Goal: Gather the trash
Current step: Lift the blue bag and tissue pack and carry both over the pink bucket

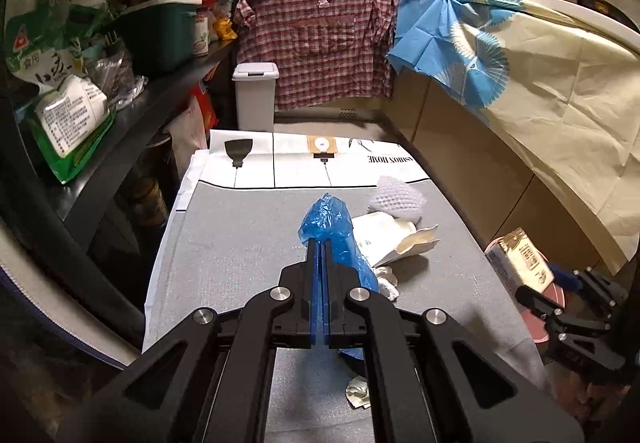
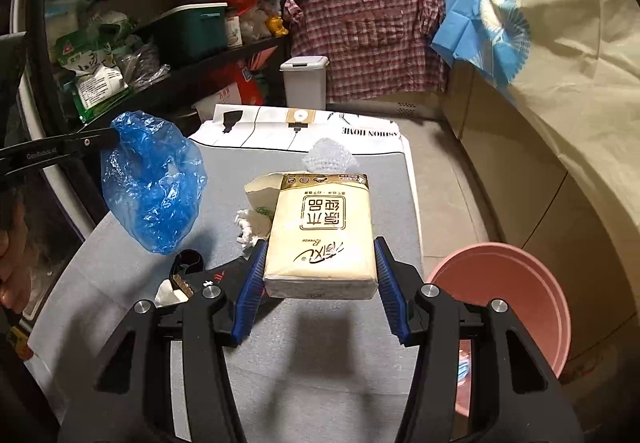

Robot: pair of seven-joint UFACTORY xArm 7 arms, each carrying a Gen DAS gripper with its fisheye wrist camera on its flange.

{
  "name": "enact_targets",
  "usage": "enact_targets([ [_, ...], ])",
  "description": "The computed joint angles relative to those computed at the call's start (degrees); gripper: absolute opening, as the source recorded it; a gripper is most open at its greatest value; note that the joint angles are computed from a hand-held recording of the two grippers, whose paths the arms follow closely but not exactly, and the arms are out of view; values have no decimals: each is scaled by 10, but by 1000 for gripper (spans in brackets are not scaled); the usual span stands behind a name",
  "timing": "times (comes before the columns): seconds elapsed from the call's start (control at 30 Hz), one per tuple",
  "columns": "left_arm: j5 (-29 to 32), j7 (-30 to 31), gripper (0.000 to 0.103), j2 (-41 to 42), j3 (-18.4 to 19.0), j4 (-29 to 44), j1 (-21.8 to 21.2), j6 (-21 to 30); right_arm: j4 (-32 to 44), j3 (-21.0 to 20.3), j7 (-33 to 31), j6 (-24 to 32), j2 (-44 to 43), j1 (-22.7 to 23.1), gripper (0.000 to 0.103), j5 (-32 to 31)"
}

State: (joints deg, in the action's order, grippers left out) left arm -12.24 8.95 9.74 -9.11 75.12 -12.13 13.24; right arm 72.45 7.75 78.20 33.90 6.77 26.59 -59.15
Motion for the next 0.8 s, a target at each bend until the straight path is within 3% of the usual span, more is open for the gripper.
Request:
enact_targets([
  [0.3,15,-8,1,-26,-1,-28,-13,-13,-64,9,-31,-38,-74,-47,53,45],
  [0.8,-11,22,1,-51,-11,-60,-37,-30,-151,51,-34,-33,-179,-134,53,36],
])
